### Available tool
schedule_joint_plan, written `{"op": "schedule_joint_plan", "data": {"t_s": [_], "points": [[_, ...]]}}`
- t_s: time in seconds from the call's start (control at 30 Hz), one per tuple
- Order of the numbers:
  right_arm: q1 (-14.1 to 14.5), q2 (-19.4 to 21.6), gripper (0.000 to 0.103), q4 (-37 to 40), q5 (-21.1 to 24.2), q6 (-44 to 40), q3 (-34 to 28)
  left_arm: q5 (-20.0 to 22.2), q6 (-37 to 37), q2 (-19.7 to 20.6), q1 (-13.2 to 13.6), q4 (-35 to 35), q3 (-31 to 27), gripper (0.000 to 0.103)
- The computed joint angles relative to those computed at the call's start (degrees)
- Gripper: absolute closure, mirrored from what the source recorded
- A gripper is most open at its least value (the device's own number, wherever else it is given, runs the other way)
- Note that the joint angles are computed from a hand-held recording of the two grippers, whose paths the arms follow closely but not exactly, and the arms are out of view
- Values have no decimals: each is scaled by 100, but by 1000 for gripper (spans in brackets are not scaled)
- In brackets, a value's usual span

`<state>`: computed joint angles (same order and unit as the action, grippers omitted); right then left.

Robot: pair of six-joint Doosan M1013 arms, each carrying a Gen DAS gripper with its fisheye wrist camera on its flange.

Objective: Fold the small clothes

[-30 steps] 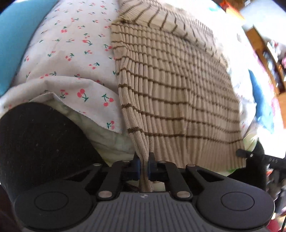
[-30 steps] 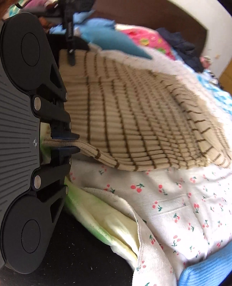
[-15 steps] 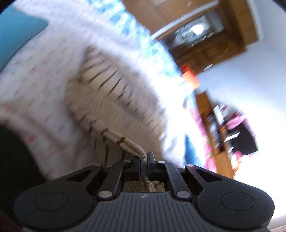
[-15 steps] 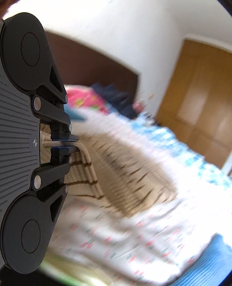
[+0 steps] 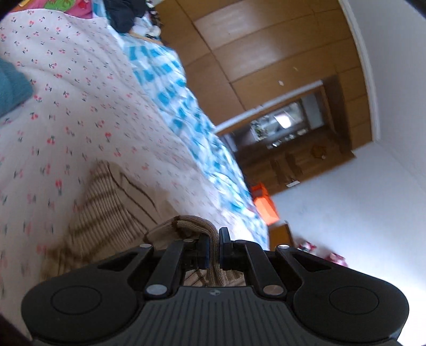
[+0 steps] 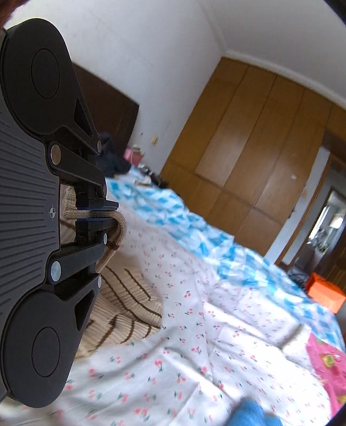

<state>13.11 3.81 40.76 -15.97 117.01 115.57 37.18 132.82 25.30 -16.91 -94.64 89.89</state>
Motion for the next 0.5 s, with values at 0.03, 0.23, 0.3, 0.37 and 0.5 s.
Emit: {"op": "schedule_joint_plan", "data": {"t_s": [0.03, 0.23, 0.3, 0.37, 0.5], "points": [[-51, 130, 97, 115, 12, -127, -89, -120, -73, 110, -23, 72, -115, 91], [-244, 816, 97, 2108, 160, -2292, -563, -583, -1075, 684, -102, 1138, -698, 91], [-284, 957, 97, 3052, 229, -3264, -655, -708, -1539, 814, -129, 1735, -834, 92], [-308, 1051, 97, 3689, 202, -3915, -706, -797, -1695, 891, -139, 1971, -899, 92], [-329, 1140, 97, 4653, 220, -4903, -744, -890, -2006, 970, -143, 2302, -971, 92]]}}
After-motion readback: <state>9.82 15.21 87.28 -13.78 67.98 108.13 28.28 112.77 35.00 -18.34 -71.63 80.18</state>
